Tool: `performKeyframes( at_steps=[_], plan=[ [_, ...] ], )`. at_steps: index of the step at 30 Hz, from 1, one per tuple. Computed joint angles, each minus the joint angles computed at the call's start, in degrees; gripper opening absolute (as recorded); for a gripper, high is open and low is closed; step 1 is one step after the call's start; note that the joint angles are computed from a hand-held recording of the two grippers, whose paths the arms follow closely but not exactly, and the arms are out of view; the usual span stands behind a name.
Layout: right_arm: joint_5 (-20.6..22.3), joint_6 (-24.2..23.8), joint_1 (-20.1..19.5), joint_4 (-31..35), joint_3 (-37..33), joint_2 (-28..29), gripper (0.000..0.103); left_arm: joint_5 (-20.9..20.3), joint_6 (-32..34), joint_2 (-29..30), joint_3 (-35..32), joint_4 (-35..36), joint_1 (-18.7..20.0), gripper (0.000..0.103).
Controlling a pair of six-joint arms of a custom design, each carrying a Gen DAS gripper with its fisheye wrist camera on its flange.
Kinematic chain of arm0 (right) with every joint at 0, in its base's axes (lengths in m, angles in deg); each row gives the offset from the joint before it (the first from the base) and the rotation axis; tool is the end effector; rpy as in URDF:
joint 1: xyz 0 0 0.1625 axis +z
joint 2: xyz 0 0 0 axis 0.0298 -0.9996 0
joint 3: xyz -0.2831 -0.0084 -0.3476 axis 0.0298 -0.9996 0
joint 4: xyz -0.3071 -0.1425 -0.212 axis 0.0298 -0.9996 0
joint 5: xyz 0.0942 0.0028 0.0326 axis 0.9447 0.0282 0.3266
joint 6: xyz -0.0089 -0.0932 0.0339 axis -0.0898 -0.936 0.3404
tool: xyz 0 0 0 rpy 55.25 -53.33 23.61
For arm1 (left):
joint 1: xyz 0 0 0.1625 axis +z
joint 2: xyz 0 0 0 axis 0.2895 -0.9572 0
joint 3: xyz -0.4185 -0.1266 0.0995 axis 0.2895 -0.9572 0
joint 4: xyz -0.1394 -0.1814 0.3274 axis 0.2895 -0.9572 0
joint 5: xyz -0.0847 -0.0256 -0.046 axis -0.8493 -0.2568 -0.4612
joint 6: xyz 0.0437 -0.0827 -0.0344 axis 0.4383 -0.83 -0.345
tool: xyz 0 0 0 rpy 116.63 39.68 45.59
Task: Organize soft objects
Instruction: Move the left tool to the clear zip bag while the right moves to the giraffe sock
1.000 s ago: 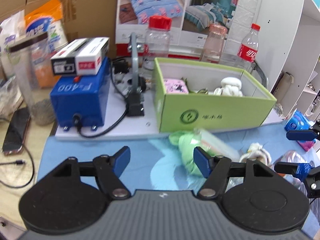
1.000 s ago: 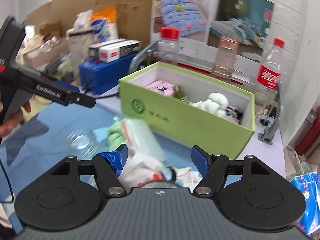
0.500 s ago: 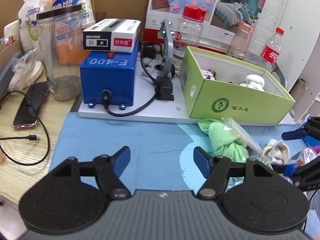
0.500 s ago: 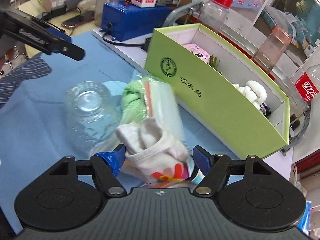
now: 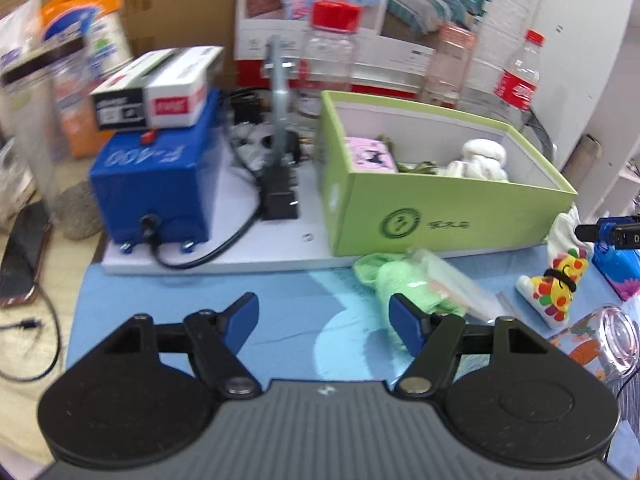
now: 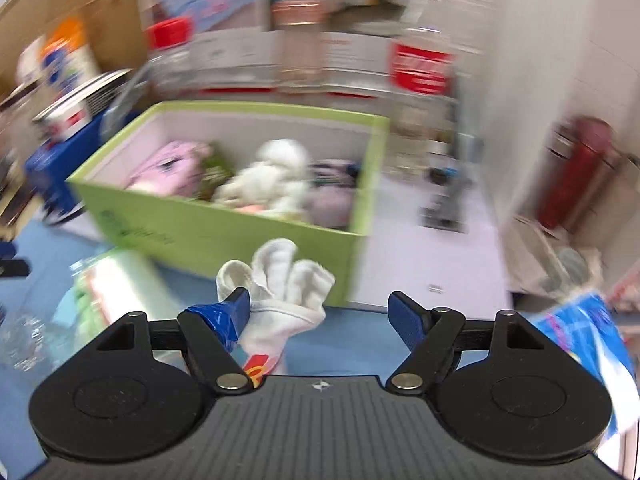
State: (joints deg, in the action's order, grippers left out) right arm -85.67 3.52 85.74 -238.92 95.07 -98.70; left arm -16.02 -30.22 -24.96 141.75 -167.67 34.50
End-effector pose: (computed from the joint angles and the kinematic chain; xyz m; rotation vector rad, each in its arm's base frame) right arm 0.0704 -0.7667 0.3026 0.8236 -2.3272 0.7317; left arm -0.2598 -0.6620 0.1058 0.3042 2.3347 -0.9218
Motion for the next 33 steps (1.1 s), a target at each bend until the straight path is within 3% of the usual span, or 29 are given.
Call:
performKeyframes(
  at_steps=[3,10,14,16,24,27,28,33],
  plan=[
    [0.17,0.86,-1.30,-4.41,0.91,-0.84,0.062,-4.24,1.89,1.97,-5.31,5.17,0.92,0.072],
    [13.16,1.55,-4.80,-12.88,10.98,-7.32,0.062,-17.83,3.96,7.90,-22.66,27.28,5.30,0.072],
    [16.37,2.12,-5.99,-13.34,14.14,-9.20,0.062,-18.35,3.01,10.72,-27.99,33.64,6.65,0.074],
    [16.86,2.18,-6.27,-12.94,14.90,-9.70,0.062,-18.93,1.55,10.33,-27.46,33.29,7.19,0.074],
    [17.27,2.20,-6.40,-12.83,15.87,-10.58,0.062,-7.44,-6.21,3.94,-14.97,22.73,6.35,0.075],
    [17.27,2.85,-6.56,-13.24,16.33,-10.72,0.062,4.71,-13.50,2.08,-11.97,28.27,5.07,0.074],
    [17.30,3.02,-6.61,-13.37,16.48,-10.76,0.062,6.90,-15.80,1.13,-10.65,29.69,5.10,0.074],
    [17.18,3.82,-6.95,-14.27,17.72,-11.16,0.062,4.40,-15.10,-4.59,-1.39,17.42,4.53,0.074]
  ],
)
